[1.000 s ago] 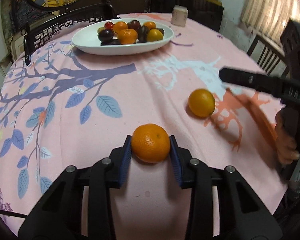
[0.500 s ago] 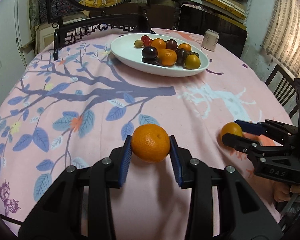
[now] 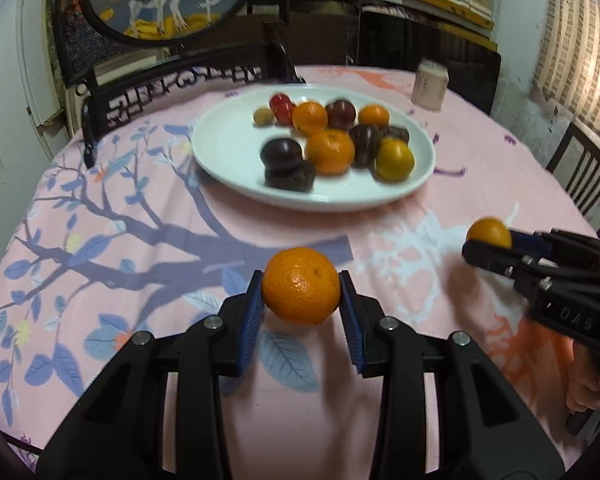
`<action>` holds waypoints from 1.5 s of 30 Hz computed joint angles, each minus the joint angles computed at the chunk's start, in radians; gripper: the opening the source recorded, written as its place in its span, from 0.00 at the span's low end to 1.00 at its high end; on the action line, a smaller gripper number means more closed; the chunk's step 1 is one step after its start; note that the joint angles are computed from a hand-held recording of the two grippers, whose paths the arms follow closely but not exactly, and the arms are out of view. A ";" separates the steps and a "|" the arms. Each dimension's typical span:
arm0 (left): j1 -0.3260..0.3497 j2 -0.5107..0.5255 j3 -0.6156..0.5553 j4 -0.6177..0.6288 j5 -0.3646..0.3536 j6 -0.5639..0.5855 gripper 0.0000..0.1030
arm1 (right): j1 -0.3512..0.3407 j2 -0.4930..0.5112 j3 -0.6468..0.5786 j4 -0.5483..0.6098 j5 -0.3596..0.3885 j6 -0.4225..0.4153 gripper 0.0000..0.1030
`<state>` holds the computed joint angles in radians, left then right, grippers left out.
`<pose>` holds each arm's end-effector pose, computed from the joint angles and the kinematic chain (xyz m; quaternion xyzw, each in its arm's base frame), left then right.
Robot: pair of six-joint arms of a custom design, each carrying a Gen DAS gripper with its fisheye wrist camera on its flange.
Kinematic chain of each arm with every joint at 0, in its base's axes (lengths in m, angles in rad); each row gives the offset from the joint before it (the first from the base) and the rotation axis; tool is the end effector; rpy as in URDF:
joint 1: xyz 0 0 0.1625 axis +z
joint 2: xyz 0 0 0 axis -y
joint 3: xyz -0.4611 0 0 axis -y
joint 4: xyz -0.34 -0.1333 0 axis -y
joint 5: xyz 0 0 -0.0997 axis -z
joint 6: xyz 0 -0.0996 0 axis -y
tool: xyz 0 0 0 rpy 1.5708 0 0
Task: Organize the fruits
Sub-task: 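Carry the mandarin and orange toward the white plate, then lower both fruits onto the plate and open both tools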
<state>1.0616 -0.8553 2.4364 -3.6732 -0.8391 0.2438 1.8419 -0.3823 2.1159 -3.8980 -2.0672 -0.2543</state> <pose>-0.0314 -0.4662 0.1559 0.2460 0.8730 -0.2843 0.3108 0.2178 -0.4629 -0.0178 0.1713 -0.9138 0.2855 0.2325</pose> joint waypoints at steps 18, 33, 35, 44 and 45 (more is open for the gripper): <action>-0.009 0.066 0.005 -0.024 0.053 0.031 0.37 | 0.016 0.039 -0.017 0.028 -0.036 -0.047 0.34; -0.064 0.118 0.053 -0.289 0.121 0.135 0.37 | 0.030 0.045 0.013 -0.137 -0.012 -0.081 0.34; -0.081 0.102 0.044 -0.312 0.130 0.167 0.37 | 0.034 0.026 0.012 -0.149 0.003 -0.077 0.34; -0.017 0.005 -0.259 0.050 0.052 0.076 0.37 | 0.062 -0.035 -0.188 0.048 0.004 -0.072 0.34; -0.003 0.016 -0.292 0.078 0.046 0.062 0.37 | 0.055 -0.027 -0.218 0.083 0.005 -0.064 0.34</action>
<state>1.0589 -0.8389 2.1448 -3.5953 -0.7929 0.3057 1.8968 -0.4097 1.8977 -3.8150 -2.0626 -0.3184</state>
